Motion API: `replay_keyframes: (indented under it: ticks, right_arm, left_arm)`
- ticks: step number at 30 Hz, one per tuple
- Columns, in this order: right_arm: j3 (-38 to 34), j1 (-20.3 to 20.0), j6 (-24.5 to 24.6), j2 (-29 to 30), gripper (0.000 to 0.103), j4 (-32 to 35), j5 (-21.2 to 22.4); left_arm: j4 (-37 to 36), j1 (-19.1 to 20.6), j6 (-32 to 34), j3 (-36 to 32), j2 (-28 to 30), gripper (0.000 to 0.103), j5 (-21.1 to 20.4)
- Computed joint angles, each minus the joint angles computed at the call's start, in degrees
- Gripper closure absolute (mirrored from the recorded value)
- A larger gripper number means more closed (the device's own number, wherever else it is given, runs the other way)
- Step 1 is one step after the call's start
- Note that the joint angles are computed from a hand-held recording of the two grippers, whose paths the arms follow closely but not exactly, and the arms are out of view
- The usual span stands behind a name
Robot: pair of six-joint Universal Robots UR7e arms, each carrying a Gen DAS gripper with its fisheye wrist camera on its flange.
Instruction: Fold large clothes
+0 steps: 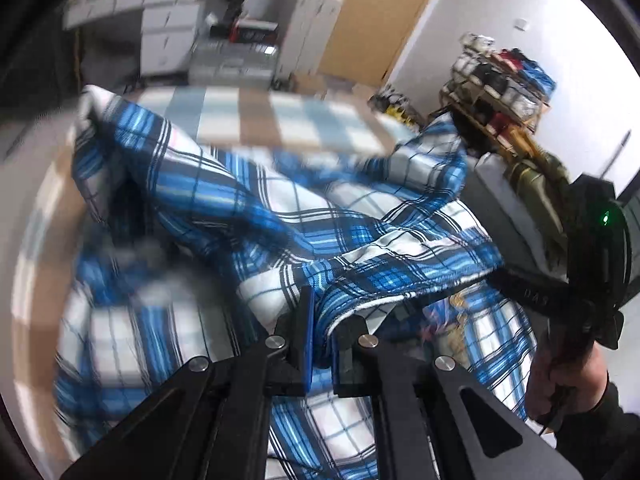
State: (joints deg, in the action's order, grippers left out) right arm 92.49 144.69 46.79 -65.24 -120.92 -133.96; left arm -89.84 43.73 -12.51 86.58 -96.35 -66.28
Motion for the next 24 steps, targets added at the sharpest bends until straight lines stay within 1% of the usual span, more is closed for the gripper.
replay_keyframes:
  ticks: [2,4,5,6,7,8,9,10,11,12,13,14,15,17,18,19,20,21,22,23,24]
  right_arm:
    - [1.33,-0.91,2.25,-0.56,0.094,1.45,2.1]
    - [1.88,-1.54,3.25,-1.18,0.093,2.25,5.03]
    - [2.07,-1.48,3.6,-1.58,0.089,2.46,5.88]
    - [2.29,-1.52,3.08,-2.09,0.081,2.2,7.05]
    - [2.44,-1.26,2.17,-2.79,0.077,1.79,8.04]
    - [2.6,-0.83,1.7,-3.34,0.067,1.48,8.08]
    - [2.54,-0.16,1.08,-4.03,0.062,1.37,7.86]
    - [1.79,0.24,0.15,-4.27,0.061,1.54,7.35]
    - [1.09,0.87,-0.29,-4.45,0.057,1.91,6.52]
    - [0.16,1.25,-0.86,-4.53,0.048,1.75,5.24]
    - [-0.6,1.59,-0.9,-4.45,0.043,1.28,3.57]
    - [-1.76,1.66,-1.03,-4.1,0.036,1.22,2.15]
    - [-3.3,1.38,-1.44,-3.6,0.035,1.12,0.5]
    - [-6.63,-0.09,-2.59,-1.99,0.035,0.62,-1.32]
    - [-8.36,-1.24,-2.49,-1.23,0.033,0.73,-1.73]
    - [-10.33,-2.37,-1.98,-0.08,0.033,1.47,-1.78]
    - [-12.64,-3.61,-0.66,1.15,0.033,3.57,-1.85]
    - [-14.9,-5.06,0.08,2.37,0.033,5.25,-1.78]
    - [-16.28,-6.07,0.37,3.15,0.033,6.34,-1.77]
    - [-17.82,-7.12,1.44,3.99,0.033,8.62,-1.8]
    - [-19.82,-8.31,3.42,5.03,0.036,11.86,-1.63]
  left_arm:
    - [0.57,1.55,-0.96,0.74,0.31,0.101,-0.89]
    - [1.52,2.21,-2.39,0.93,0.52,0.101,-1.2]
    - [2.07,2.6,-2.36,0.63,0.91,0.101,-1.32]
    - [2.37,2.73,-2.5,0.45,1.11,0.101,-1.24]
    - [2.29,3.06,-2.59,0.35,1.23,0.101,-1.18]
    - [2.69,3.52,-2.64,-0.03,1.5,0.1,-1.3]
    - [3.21,3.83,-2.7,-0.47,1.75,0.1,-1.64]
    - [3.29,4.65,-2.24,-1.02,2.3,0.1,-2.45]
    - [3.67,5.14,-2.1,-1.47,2.69,0.1,-2.7]
    - [4.17,5.21,-2.36,-1.74,2.99,0.1,-2.88]
    - [4.81,4.88,-2.85,-1.34,2.44,0.1,-3.25]
    - [5.5,4.67,-2.91,-1.6,2.54,0.099,-3.41]
    - [6.2,4.13,-2.92,-2.0,2.54,0.098,-3.28]
    - [7.37,2.84,-2.91,-3.14,2.09,0.088,-3.96]
    - [5.55,2.41,-2.01,-2.49,0.64,0.088,-5.35]
    - [3.43,2.17,-0.55,-1.22,-1.65,0.084,-6.87]
    - [1.66,0.83,0.47,-1.45,-2.91,0.069,-6.2]
    - [0.7,-0.74,0.02,-1.6,-3.67,0.056,-4.04]
    - [-0.77,-1.52,-0.11,-1.93,-4.27,0.022,-1.97]
    - [-3.08,-2.15,-0.54,-1.97,-4.83,0.011,0.99]
    - [-5.25,-2.41,-1.23,-2.21,-4.68,0.011,4.27]
